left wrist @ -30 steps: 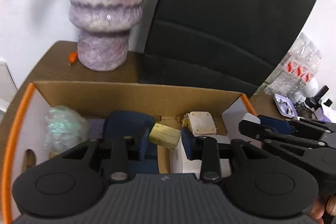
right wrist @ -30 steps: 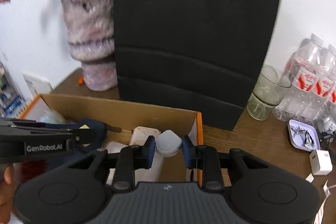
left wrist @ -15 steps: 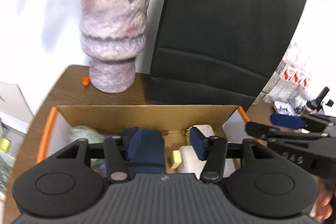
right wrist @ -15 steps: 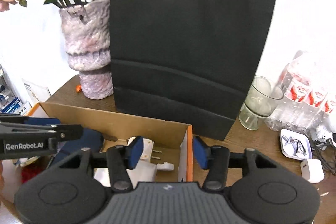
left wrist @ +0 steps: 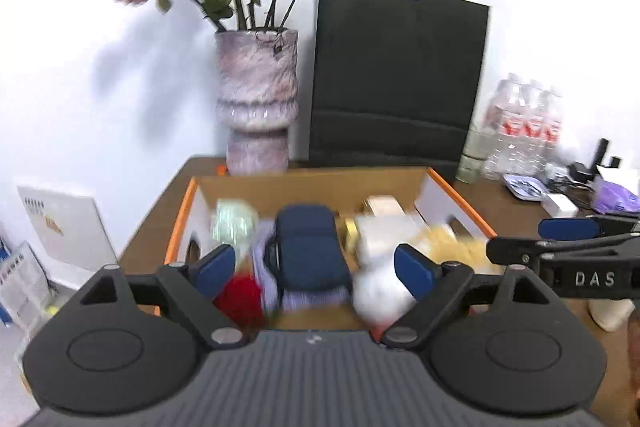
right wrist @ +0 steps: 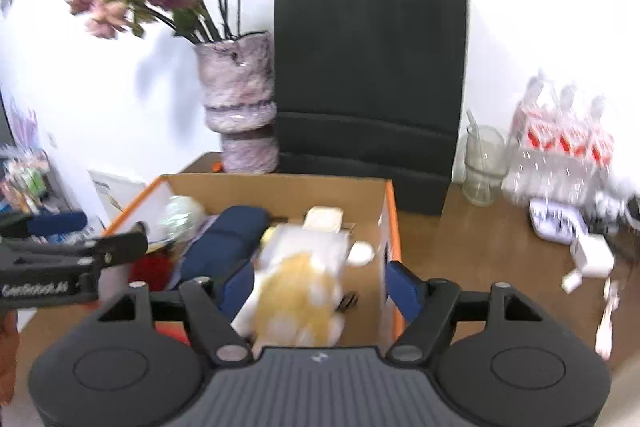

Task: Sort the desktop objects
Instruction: 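Lower the soap bar and white cap into the box and open both tools, then grasp the round white lid with the right tool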

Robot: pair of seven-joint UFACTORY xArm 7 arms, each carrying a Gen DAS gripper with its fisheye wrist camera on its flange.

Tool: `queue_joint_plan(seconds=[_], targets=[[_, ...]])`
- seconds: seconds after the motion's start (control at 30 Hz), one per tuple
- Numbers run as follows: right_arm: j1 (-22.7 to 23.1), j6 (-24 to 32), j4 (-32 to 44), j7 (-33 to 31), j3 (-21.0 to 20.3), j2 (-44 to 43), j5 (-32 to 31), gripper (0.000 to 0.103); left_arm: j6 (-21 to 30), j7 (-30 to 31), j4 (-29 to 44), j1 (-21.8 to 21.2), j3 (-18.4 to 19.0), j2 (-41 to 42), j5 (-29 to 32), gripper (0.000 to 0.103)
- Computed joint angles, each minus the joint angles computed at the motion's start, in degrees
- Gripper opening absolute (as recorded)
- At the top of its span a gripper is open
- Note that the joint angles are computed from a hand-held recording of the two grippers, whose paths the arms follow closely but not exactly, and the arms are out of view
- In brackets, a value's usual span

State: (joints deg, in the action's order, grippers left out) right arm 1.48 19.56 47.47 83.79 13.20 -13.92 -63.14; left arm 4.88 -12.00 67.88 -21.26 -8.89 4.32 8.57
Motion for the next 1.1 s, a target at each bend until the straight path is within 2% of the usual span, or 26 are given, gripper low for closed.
queue_joint_plan(seconds=[0.1,0.2,0.23,0.27,0.33,0.43,0.57,0.7,0.8,0.97,1.1], targets=[[-0.1,2.2,-6.1,13.4,5.1,-5.5,-8.1,0.077,-5.4,-3.6,-12.6,1.0,-0.8,-7.6,2.4,0.089],[2.6,4.4,-10.5,20.7,8.2,-8.0,-11.1,0.077,-8.6,-10.8,-21.6,8.7,-7.5,-13.6,9.7,0.089],[3.6,4.9,-11.5,22.3,8.8,-8.4,-11.8,0.077,-8.5,-12.5,-23.6,11.6,-10.2,-15.4,10.6,0.089],[4.7,5.6,-12.3,23.3,9.2,-8.6,-11.9,0.077,-8.5,-12.7,-25.8,12.0,-10.7,-17.1,10.1,0.089],[7.4,7.8,-14.2,23.9,10.0,-9.1,-10.1,0.079,-9.0,-9.9,-29.7,7.7,-7.0,-19.2,7.6,0.090],[10.5,8.9,-16.5,23.1,10.4,-9.8,-7.5,0.083,-8.3,-6.9,-34.1,3.8,-3.6,-22.2,4.1,0.091],[12.0,8.8,-19.4,30.2,12.2,-11.3,-9.1,0.087,-7.6,-4.7,-37.8,1.0,-1.3,-24.9,-0.4,0.093],[14.2,10.6,-20.8,31.1,13.0,-12.0,-7.5,0.090,-6.9,-3.5,-40.2,1.5,-2.6,-26.8,-2.3,0.094],[15.8,12.4,-21.1,28.9,13.3,-12.3,-4.4,0.092,-6.1,-1.0,-41.2,-1.5,-0.5,-27.5,-3.6,0.094],[16.9,11.9,-22.4,29.5,14.4,-13.4,-2.7,0.092,-5.6,0.0,-42.7,-1.3,-1.3,-28.8,-4.8,0.096],[16.4,11.0,-22.6,29.7,15.0,-13.4,-2.7,0.092,-5.9,-0.1,-42.7,0.7,-3.5,-28.7,-4.3,0.097]])
